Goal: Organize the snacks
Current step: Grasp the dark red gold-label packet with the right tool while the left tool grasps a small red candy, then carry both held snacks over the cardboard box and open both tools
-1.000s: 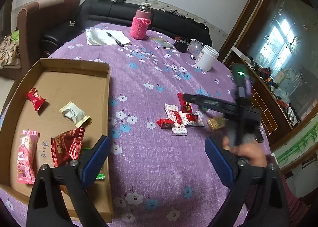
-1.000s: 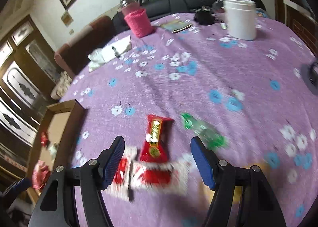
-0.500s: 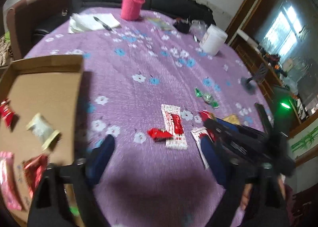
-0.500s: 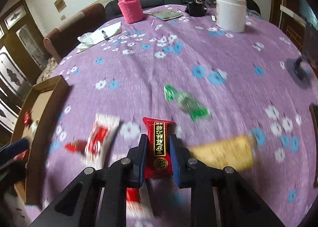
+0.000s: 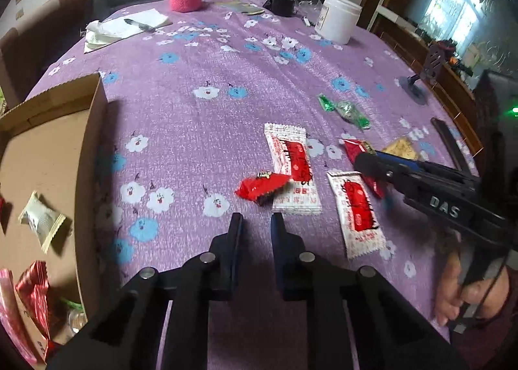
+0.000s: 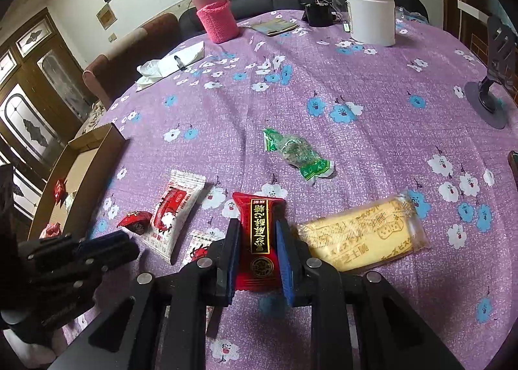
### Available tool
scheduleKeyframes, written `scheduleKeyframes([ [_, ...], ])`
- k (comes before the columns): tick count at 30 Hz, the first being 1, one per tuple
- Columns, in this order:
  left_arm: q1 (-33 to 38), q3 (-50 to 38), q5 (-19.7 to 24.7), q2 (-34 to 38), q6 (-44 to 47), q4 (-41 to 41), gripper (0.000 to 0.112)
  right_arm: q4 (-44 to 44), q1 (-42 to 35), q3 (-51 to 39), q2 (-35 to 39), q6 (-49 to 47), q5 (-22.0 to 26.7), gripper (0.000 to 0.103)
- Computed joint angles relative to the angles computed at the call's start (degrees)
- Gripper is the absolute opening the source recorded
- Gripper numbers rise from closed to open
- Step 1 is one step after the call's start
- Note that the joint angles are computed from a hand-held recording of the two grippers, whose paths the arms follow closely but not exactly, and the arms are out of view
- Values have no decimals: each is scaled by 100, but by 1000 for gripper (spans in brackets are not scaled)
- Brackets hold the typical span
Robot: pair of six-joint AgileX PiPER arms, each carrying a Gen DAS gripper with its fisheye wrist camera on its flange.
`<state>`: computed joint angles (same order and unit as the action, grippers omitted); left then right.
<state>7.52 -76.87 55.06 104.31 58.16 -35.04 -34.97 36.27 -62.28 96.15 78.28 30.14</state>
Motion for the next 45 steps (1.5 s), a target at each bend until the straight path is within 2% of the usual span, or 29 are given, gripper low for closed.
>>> scheduleKeyframes([
  [1, 60, 27, 20, -38, 143, -97, 19, -14, -10, 30, -16, 37, -40, 23],
  [3, 72, 129, -88, -143, 411, -234, 39, -16, -8, 26, -12, 72, -62, 23],
  [5, -19, 294, -459, -283, 687, -320, 51, -38, -8, 36, -15, 101, -75, 23],
  [8, -146, 270, -554, -230, 1060, -429, 51, -44, -14, 58, -25, 106, -90, 23],
  [12, -435, 156, -806, -45, 866, -206, 51, -80, -17, 73, -35, 139, -113, 23],
  [14, -487, 83, -756, 46, 833, -197, 48, -102, -27, 96, -43, 150, -141, 24],
  [15, -485, 50, -684, 85, 862, -233, 38, -118, -27, 101, -44, 158, -149, 24],
  [16, -494, 32, -635, 107, 857, -232, 35, -143, -28, 116, -47, 176, -161, 24],
  [18, -483, 48, -584, 109, 914, -308, 16, -210, -11, 123, -41, 234, -156, 24],
  [21, -440, 109, -591, 61, 944, -402, 15, -259, 12, 95, -18, 253, -112, 23],
  [26, -210, 163, -373, -36, 1002, -699, 12, -529, -1, 289, -160, 665, -321, 21],
  [28, -36, 152, -196, -96, 1031, -876, 12, -900, 54, 386, -265, 1069, -371, 18],
  [32, 471, 134, 270, -318, 1184, -1276, 13, -1477, 155, 506, -408, 1657, -402, 18],
  [36, 1232, 12, 864, -507, 1370, -1658, 13, -1510, -22, 654, -431, 1866, -675, 18],
  [38, 1637, -151, 1125, -474, 1355, -1759, 13, -1148, -169, 699, -430, 1539, -852, 18],
  [40, 2018, -382, 1252, -365, 1312, -1764, 13, -824, -208, 657, -364, 1205, -871, 26],
  [41, 2165, -491, 1248, -295, 1280, -1752, 13, -633, -188, 573, -294, 975, -827, 39],
  [42, 2306, -598, 1249, -215, 1244, -1744, 13, -541, -139, 484, -225, 845, -712, 45],
  [45, 2708, -1107, 1299, 204, 971, -1647, 13, -684, 245, -81, 135, 640, 150, 55],
])
